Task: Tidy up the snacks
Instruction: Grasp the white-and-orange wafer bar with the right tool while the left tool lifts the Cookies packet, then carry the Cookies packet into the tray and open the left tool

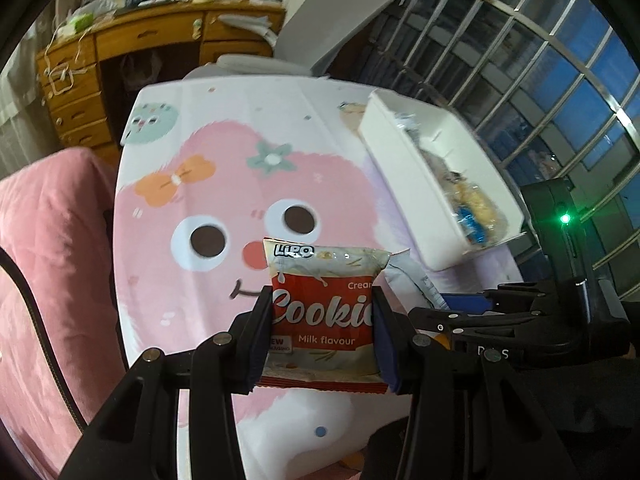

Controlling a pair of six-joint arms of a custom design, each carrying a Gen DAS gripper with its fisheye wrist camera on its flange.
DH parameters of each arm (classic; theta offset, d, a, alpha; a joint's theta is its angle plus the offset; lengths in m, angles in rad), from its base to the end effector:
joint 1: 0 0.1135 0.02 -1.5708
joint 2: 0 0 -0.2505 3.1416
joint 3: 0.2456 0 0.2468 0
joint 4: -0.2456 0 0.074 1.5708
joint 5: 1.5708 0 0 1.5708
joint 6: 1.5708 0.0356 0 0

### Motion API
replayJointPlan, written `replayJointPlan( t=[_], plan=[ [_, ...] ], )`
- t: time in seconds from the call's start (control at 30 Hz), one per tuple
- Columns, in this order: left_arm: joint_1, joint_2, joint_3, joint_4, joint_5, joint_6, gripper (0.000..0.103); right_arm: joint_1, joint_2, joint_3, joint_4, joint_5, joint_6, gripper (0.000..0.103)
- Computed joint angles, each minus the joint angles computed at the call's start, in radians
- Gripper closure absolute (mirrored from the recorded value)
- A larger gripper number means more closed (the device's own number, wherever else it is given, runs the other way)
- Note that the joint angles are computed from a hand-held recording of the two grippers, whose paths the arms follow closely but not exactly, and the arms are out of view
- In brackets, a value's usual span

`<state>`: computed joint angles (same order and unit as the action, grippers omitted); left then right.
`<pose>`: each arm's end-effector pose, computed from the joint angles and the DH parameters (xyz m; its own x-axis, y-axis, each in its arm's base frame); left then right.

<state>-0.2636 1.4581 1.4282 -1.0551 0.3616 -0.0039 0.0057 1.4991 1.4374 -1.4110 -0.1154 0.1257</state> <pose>0.2700 -0.0859 0.3204 -0.8553 0.2271 -0.4657 0.3999 0.8609 -0.3147 0.2554 0.0056 0.2997 -0.9894 0.1189 -0.0828 0.1080 0.9861 0.1260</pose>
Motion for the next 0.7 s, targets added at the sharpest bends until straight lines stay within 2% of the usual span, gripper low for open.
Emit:
replayJointPlan(
  t=[0.2,0.33,0.6,0.7],
  plan=[
    [-0.116,0.011,0.080,0.017,-0.030,-0.081,0.059,-0.116,-0.071,0.022,-0.017,-0.034,-0.102,0.066],
    [-0.236,0.053,0.153,0.034,-0.098,-0.163,0.059,-0.227,-0.104,0.043,-0.027,-0.083,-0.229,0.066],
    [-0.453,0.200,0.339,0.059,-0.234,-0.327,0.059,-0.509,-0.059,0.167,-0.107,-0.204,-0.567,0.066],
    [-0.514,0.274,0.425,0.061,-0.280,-0.381,0.059,-0.612,0.012,0.256,-0.155,-0.243,-0.692,0.074]
  ],
)
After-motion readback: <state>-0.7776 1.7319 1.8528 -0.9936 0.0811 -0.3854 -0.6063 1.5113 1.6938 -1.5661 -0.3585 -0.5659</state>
